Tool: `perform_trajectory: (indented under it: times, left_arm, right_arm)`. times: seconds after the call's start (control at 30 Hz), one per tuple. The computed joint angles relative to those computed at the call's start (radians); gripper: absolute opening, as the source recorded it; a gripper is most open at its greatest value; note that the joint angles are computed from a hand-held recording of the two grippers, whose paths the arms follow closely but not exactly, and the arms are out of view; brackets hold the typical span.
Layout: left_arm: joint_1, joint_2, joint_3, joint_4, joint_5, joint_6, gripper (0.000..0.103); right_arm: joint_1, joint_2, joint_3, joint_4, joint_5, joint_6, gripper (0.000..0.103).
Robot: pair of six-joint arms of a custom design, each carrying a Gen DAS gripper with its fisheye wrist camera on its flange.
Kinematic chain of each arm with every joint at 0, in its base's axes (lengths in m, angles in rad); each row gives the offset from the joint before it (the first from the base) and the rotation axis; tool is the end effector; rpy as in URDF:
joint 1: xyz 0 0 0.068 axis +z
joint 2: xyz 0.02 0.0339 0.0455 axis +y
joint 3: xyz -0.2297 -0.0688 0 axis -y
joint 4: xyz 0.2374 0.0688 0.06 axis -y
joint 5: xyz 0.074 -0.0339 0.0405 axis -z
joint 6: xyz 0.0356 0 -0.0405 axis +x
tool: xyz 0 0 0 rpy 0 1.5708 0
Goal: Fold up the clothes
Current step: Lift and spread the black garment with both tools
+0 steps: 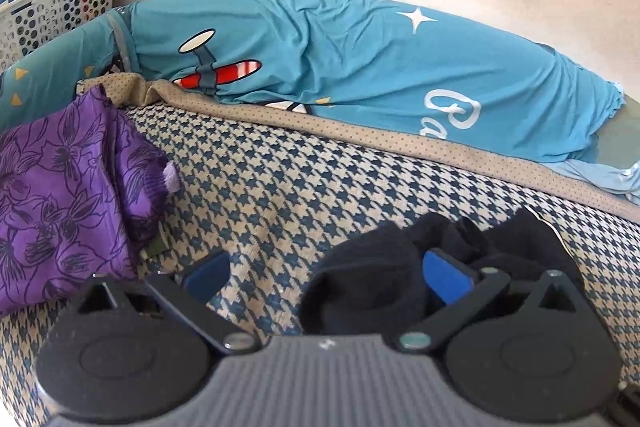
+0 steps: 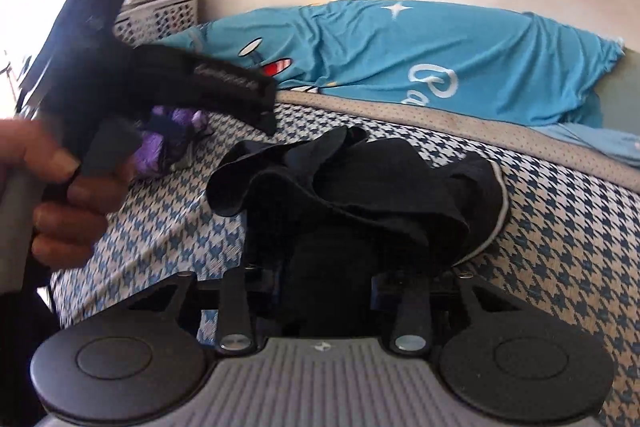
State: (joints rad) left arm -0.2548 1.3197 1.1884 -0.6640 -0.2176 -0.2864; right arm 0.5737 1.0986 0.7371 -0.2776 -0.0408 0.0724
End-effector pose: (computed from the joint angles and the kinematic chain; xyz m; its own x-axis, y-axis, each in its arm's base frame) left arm 0.2751 -0.0637 0.2867 -0.6911 -0.1050 -0.7151 -0.0994 0.9938 -0.0499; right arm 0.2065 0.1351 0.2249 -0.5409 -0.2635 -0.7988 -0.5321 0.8427 0.0823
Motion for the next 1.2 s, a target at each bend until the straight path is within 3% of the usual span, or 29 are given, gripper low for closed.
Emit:
perform_trajectory:
  times: [0.23, 0.37, 0.6, 0.77, 0.93, 1.1, 1.2]
  left_arm:
    - [-0.062, -0.011, -0.039, 0.032, 0.039, 0.071, 0.103]
    - [-0.087, 0.032, -0.034, -0.002, 0.015, 0.104, 0.103]
    - [-0.049, 0.068, -0.022, -0.042, 0.026, 0.103, 0.103]
    - [-0.004, 0.104, 0.009, -0.080, 0.049, 0.074, 0.103]
    - [-0.004, 0.109, 0.021, -0.101, 0.012, 0.080, 0.103]
    - [-0.016, 0.112, 0.024, -0.109, -0.030, 0.100, 0.103]
    - [-0.017, 0.111, 0.022, -0.109, -0.030, 0.102, 0.103]
  right_arm:
    - [0.096, -0.048, -0.039, -0.046, -0.019, -0.083, 0.037]
    - [0.131, -0.061, -0.044, -0.080, -0.007, -0.094, 0.040]
    - [-0.016, -0.120, 0.001, -0.221, -0.196, -0.071, 0.049]
    - [-0.127, -0.180, 0.013, -0.284, -0.262, -0.063, 0.053]
    - [-0.242, -0.223, 0.020, -0.339, -0.306, -0.050, 0.058]
    - [-0.347, -0.183, 0.032, -0.345, -0.333, 0.044, 0.066]
    - [-0.432, -0.102, 0.048, -0.297, -0.431, 0.135, 0.068]
